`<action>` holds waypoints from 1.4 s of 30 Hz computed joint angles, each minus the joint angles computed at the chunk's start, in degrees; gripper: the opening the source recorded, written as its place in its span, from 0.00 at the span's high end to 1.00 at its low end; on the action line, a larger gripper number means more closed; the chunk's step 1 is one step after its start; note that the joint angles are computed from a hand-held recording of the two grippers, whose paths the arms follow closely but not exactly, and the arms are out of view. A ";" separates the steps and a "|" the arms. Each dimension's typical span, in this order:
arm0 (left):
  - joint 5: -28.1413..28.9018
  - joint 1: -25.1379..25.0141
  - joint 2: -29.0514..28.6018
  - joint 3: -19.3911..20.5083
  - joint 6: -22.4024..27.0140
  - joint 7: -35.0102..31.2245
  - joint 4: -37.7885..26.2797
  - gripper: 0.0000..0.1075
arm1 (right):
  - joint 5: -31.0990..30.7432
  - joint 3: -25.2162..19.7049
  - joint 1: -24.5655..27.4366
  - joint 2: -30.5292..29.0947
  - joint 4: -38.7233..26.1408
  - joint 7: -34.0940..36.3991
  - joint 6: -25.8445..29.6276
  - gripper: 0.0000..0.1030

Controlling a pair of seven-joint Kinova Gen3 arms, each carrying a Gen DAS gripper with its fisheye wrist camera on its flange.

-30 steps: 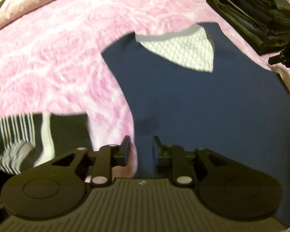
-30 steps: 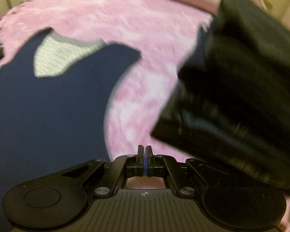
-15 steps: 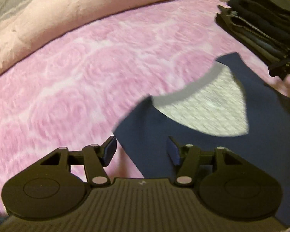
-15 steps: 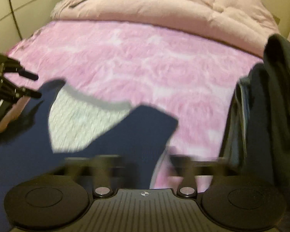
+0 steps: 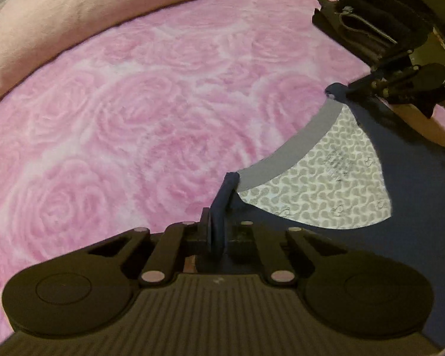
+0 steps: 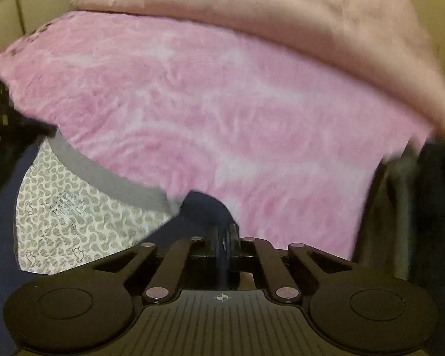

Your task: Fold clothes

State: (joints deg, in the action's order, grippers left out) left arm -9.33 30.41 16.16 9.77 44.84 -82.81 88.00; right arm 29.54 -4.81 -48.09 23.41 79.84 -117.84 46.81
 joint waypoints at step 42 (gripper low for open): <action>-1.19 17.26 -28.71 34.08 30.77 53.10 15.90 0.77 | -13.90 -42.73 -8.21 -31.81 23.94 -51.15 32.05 0.36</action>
